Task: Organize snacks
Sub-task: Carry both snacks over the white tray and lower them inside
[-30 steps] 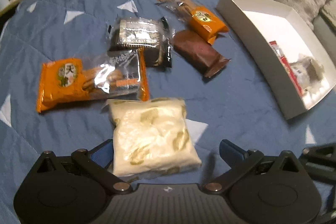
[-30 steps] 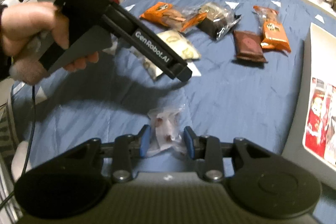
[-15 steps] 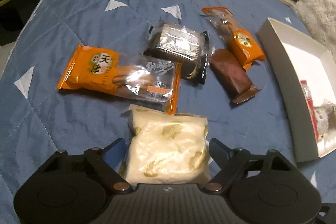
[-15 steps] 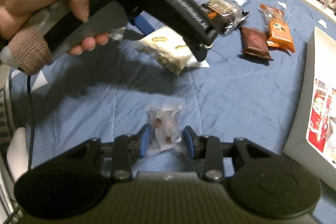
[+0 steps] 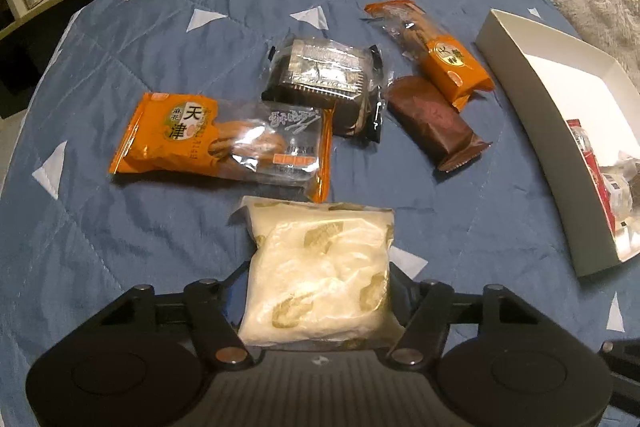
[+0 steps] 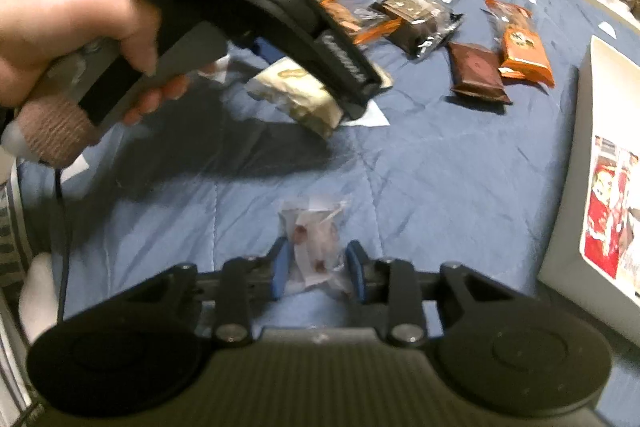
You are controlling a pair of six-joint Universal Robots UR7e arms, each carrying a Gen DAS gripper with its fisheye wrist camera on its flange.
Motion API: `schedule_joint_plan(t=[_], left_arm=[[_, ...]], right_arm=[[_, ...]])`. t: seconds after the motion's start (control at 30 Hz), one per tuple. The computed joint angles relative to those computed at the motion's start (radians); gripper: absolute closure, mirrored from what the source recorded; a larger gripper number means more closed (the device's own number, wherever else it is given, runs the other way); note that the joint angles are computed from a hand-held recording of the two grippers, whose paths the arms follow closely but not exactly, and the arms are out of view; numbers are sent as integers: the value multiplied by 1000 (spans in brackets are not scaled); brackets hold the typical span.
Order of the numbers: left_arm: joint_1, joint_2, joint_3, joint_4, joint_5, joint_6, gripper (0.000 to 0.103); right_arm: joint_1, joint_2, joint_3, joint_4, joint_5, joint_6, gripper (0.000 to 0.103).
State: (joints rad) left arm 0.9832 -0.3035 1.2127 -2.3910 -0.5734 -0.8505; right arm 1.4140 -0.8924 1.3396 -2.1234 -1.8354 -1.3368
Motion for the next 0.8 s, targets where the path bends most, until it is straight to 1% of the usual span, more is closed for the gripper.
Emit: schedule_joint_plan(t=[0.1, 0.2, 0.27, 0.37, 0.57, 0.8], left_arm=[[-8, -8, 11, -7, -14, -19, 43], [-17, -16, 39, -77, -34, -12, 44], [-29, -17, 54, -123, -29, -2, 44], [-50, -18, 73, -188, -10, 11, 44], [-88, -17, 91, -267, 47, 25, 44], [-119, 0, 79, -362, 111, 56, 44]], right_arm=[[0, 4, -10, -14, 6, 24, 69], [-1, 11, -28, -26, 16, 50, 69], [-2, 13, -38, -36, 25, 64, 69], [-4, 16, -57, -38, 45, 83, 70], [-5, 28, -115, -44, 96, 130, 70], [-7, 58, -202, -77, 149, 180, 70]])
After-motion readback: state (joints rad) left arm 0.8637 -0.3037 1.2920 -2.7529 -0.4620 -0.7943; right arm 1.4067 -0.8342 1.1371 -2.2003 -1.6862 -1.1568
